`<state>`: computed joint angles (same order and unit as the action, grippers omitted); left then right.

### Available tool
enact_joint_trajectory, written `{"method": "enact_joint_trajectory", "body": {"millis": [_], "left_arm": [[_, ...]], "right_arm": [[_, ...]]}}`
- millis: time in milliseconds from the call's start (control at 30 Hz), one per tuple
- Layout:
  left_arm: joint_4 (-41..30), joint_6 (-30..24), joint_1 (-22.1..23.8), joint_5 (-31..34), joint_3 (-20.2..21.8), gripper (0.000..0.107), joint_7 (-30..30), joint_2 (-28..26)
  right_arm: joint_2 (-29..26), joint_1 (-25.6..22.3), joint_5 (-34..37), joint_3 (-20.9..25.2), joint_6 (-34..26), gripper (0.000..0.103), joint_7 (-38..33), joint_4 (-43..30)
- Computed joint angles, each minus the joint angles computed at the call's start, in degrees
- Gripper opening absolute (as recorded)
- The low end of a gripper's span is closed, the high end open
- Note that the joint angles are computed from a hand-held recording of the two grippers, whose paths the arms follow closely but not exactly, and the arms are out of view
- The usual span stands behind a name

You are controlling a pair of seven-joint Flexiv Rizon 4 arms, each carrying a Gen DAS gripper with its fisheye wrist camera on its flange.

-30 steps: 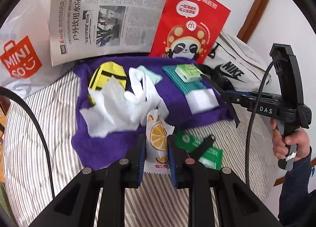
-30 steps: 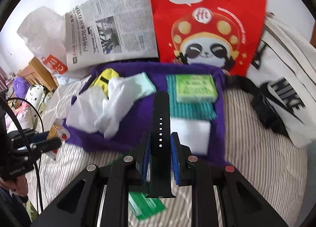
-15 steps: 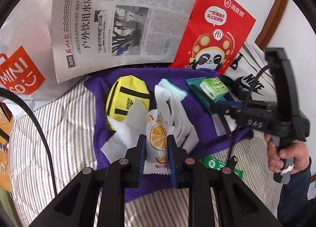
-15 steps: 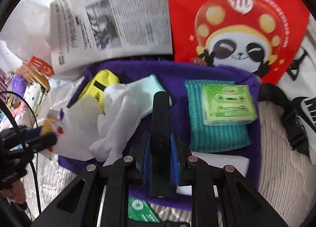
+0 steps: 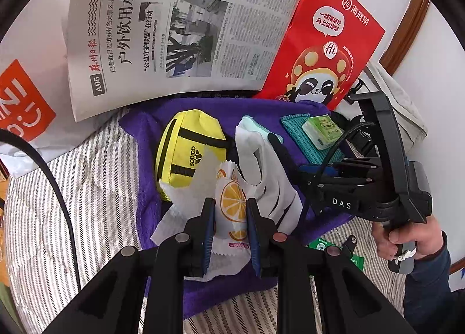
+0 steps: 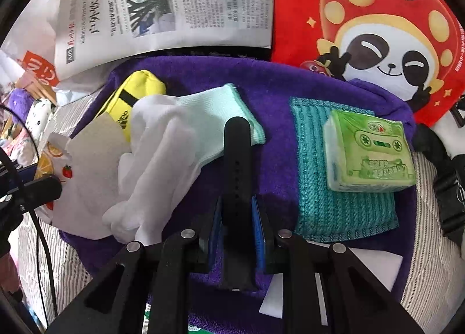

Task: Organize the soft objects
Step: 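Carry the strap toward the towel while the left tool lowers the snack packet there, then open both tools to release the strap and snack packet on the towel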

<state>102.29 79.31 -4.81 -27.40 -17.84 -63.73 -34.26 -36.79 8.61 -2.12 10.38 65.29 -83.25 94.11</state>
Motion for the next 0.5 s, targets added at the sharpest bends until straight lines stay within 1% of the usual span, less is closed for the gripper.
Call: {"method": "enact_joint_trajectory", "body": {"millis": [33,67,167,367,433,500], "left_arm": [[0.0,0.0,0.4,-0.2,-0.6,0.02,0.4,-0.1],[-0.1,0.0,0.3,-0.1,-0.6,0.02,0.6,-0.2],[-0.8,-0.7,-0.3,0.5,0.4,0.02,0.4,-0.5],[-2.1,-2.2,-0.3,0.0,-0.2,0.02,0.7,-1.6],[-3.3,-3.4,-1.4,0.8,0.9,0.021,0.2,-2.1],[-5.1,-5.1,-3.3,2.3,3.0,0.021,-1.0,-2.9]], "right_arm": [[0.0,-0.3,0.3,0.4,0.2,0.029,-0.5,0.0],[-0.3,-0.5,0.4,0.5,0.4,0.038,-0.8,-0.4],[1.3,-0.2,0.0,-0.1,3.3,0.051,-0.9,1.8],[4.8,-1.6,0.9,0.2,7.1,0.052,-0.6,5.5],[5.9,-1.3,0.4,-0.5,7.6,0.052,0.3,6.3],[7.3,-0.9,-0.4,-1.7,9.0,0.052,1.5,8.3]]}}
